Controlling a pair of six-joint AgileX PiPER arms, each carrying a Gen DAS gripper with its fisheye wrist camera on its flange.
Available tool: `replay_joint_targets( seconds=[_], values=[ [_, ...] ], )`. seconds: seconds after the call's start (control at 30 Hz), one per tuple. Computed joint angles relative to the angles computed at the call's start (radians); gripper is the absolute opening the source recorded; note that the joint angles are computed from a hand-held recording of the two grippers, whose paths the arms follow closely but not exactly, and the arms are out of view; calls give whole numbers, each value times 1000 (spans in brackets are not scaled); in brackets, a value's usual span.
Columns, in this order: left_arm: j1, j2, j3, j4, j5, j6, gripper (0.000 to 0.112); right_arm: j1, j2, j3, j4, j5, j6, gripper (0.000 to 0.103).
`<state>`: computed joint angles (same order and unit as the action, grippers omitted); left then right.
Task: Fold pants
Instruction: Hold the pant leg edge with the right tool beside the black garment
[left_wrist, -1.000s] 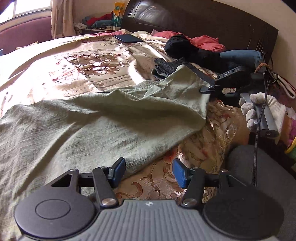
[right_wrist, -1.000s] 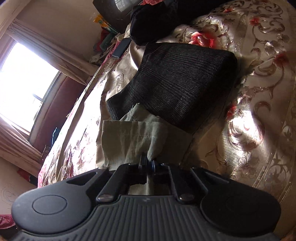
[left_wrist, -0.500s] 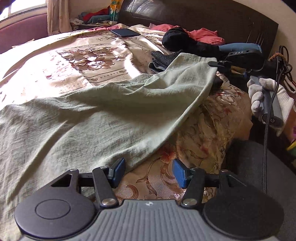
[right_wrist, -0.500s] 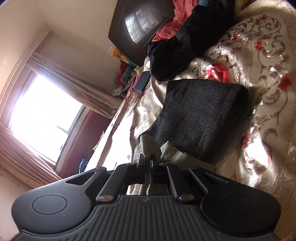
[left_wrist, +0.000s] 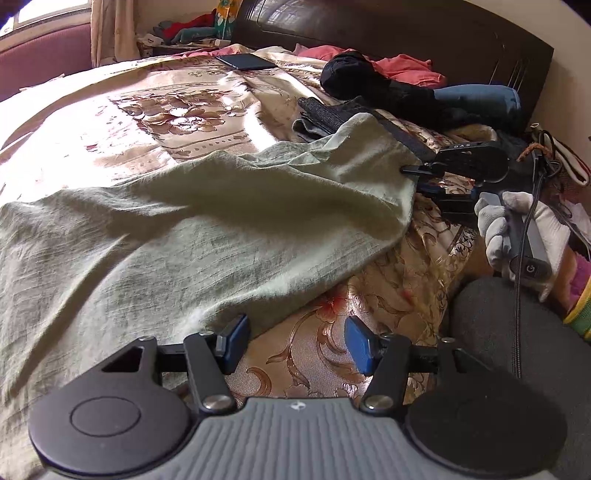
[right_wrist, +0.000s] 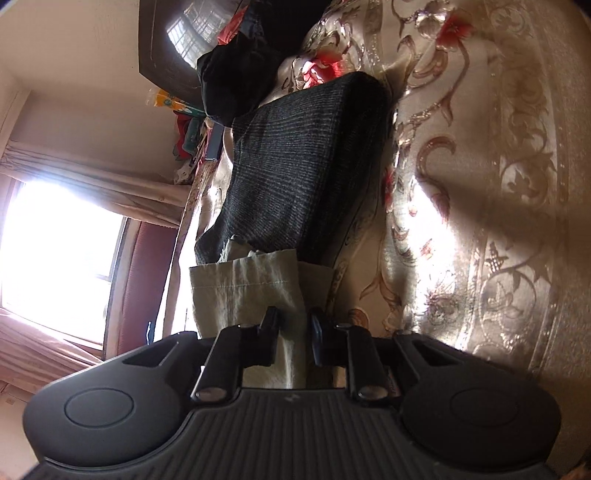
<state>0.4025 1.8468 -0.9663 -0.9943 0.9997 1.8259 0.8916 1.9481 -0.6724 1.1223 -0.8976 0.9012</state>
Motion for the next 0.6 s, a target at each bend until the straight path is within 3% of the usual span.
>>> replay_joint_targets(
  seconds=[0.07,0.27,0.33,0.43,0.6],
  values=[
    [1,1,-3,2,4,-5,68,-16,46,-16,-60,-36,50,30],
    [-2,-1,-9,11,1,-13,68,-48,100,-10,-178,-98,191,26],
    [-5,-10,-5,11,-4,-16,68,-17,90,20,-151,-134,239,29],
    [-1,-17,-9,11,4,-23,68,41,41,19,2,-103,95,30],
    [-7,-16,-19,16,0,-36,68,-25,45,-6,-96,-35,58,33]
  ],
)
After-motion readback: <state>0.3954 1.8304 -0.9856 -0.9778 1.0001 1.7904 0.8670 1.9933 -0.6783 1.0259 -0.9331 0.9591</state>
